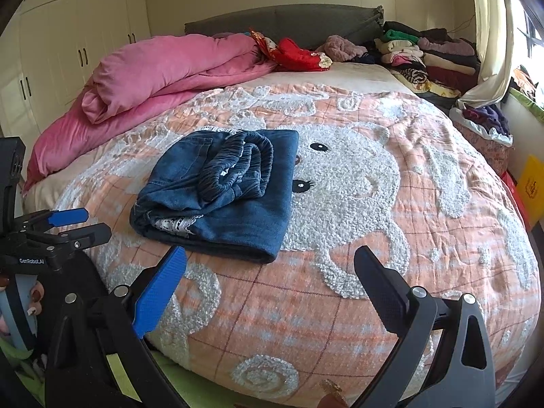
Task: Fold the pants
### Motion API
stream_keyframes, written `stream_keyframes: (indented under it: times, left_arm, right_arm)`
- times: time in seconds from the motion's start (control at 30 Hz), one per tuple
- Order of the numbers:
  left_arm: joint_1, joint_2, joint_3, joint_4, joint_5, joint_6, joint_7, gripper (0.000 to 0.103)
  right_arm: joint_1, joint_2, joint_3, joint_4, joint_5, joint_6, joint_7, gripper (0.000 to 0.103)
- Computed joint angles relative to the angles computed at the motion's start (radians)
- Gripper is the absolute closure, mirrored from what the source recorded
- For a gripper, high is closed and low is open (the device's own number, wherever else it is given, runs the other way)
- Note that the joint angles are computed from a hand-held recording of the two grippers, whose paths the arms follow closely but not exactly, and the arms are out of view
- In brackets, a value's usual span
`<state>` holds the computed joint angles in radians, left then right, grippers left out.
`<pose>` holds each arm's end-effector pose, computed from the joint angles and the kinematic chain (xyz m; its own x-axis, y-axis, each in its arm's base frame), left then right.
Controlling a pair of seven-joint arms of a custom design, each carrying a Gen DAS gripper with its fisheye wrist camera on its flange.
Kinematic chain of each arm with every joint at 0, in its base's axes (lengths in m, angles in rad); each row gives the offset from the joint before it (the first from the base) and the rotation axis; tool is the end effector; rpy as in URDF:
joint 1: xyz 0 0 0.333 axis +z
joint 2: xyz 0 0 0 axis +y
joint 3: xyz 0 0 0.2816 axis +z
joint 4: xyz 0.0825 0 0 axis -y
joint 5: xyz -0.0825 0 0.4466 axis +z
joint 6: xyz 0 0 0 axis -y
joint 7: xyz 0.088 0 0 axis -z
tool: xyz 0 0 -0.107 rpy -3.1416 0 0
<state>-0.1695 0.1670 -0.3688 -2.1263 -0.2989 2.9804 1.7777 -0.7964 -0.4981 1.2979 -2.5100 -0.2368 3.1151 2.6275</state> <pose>0.5716 -0.3133 0.3403 -0.4708 -0.8690 0.1525 -0.7197 0.2783 -0.6360 0.4799 0.2664 0.3328 -0.1052 -0.9864 -0.1265 -0.6373 0.1646 -0.7528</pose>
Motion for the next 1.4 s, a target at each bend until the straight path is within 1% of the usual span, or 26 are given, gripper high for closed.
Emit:
stream_keyframes:
  times: [0.6, 0.9, 1.4]
  left_arm:
    - [-0.010, -0.014, 0.016, -0.009, 0.037, 0.000, -0.039, 0.010]
    - [-0.014, -0.021, 0.022, -0.014, 0.046, 0.000, -0.052, 0.010]
    - [-0.017, -0.025, 0.027, -0.015, 0.050, 0.001, -0.058, 0.010]
  right_arm:
    - [0.039, 0.009, -0.049, 0.008, -0.051, -0.038, 0.021, 0.005]
    - [0.035, 0.017, -0.051, 0.012, -0.093, -0.037, 0.052, 0.005]
    - [0.045, 0.014, -0.061, 0.011, -0.117, -0.044, 0.074, 0.005]
